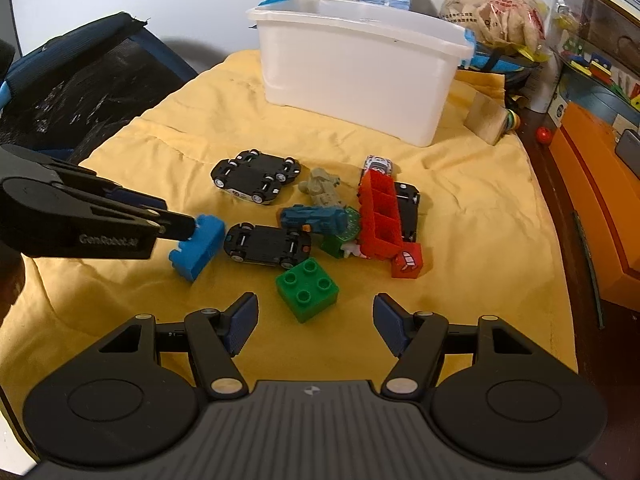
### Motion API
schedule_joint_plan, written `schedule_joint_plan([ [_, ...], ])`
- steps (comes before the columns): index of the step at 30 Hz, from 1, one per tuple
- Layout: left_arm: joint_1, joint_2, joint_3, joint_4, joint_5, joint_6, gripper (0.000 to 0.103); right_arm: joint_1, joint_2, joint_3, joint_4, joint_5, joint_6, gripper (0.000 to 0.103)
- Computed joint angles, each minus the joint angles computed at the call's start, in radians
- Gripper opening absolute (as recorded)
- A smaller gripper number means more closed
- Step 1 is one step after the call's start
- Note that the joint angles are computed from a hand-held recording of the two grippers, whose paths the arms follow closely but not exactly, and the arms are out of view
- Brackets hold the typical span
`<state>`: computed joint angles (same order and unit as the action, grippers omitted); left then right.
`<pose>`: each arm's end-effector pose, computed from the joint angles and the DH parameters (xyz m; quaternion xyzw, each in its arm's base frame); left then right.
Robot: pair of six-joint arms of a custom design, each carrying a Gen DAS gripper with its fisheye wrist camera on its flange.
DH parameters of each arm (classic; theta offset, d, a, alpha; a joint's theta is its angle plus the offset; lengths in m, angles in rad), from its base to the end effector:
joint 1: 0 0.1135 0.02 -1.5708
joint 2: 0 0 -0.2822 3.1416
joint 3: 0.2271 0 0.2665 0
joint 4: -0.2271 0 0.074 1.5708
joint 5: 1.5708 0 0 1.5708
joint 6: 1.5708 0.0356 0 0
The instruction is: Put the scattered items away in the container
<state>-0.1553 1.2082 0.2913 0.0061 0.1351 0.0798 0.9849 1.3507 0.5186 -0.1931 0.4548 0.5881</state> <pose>0.1894 -0.0345 0.1214 0.1324 0.9348 -0.0760 0.3207 0.1416 0.1851 0.1467 -0.1254 0.9318 0.0325 0.3391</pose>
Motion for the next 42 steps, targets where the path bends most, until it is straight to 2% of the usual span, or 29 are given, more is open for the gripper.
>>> schedule_joint_plan([
  [9,-0.098,0.010,-0.013,0.000,-0.029,-0.052,0.034,-0.004,-0.014,-0.008,-0.011,0.004,0.012,0.067],
  [16,-0.103,0.018,-0.016,0.006,-0.040,-0.069,0.034,-0.012,-0.023,-0.024,0.017,-0.009,-0.005,0.067],
  [28,-0.110,0.133,-0.008,0.078,-0.065,-0.096,0.031,-0.039,0.018,-0.028,0.075,-0.053,-0.058,0.067],
  [29,-0.118,0.136,-0.005,0.078,-0.089,-0.085,0.025,-0.041,0.020,-0.027,0.076,-0.055,-0.059,0.067],
  [32,-0.086,0.110,0.013,0.014,-0.072,-0.025,0.025,-0.044,0.021,-0.027,0.077,-0.057,-0.062,0.067],
  [33,-0.082,0.086,0.012,-0.009,-0.096,0.014,0.025,-0.044,0.020,-0.026,0.077,-0.056,-0.064,0.067],
  [35,-0.096,0.030,-0.008,-0.021,-0.184,0.122,0.025,-0.041,0.018,-0.025,0.079,-0.049,-0.073,0.067],
  [37,-0.148,-0.004,-0.046,0.023,-0.336,0.253,0.025,-0.040,0.020,-0.025,0.084,-0.043,-0.082,0.067],
  [38,-0.163,0.004,-0.057,0.045,-0.379,0.313,0.025,-0.040,0.024,-0.024,0.087,-0.045,-0.080,0.067],
  [40,-0.172,0.044,-0.054,0.049,-0.386,0.362,0.025,-0.044,0.030,-0.026,0.095,-0.055,-0.071,0.067],
  [42,-0.212,0.057,-0.079,0.091,-0.414,0.344,0.026,-0.046,0.034,-0.025,0.094,-0.064,-0.060,0.067],
])
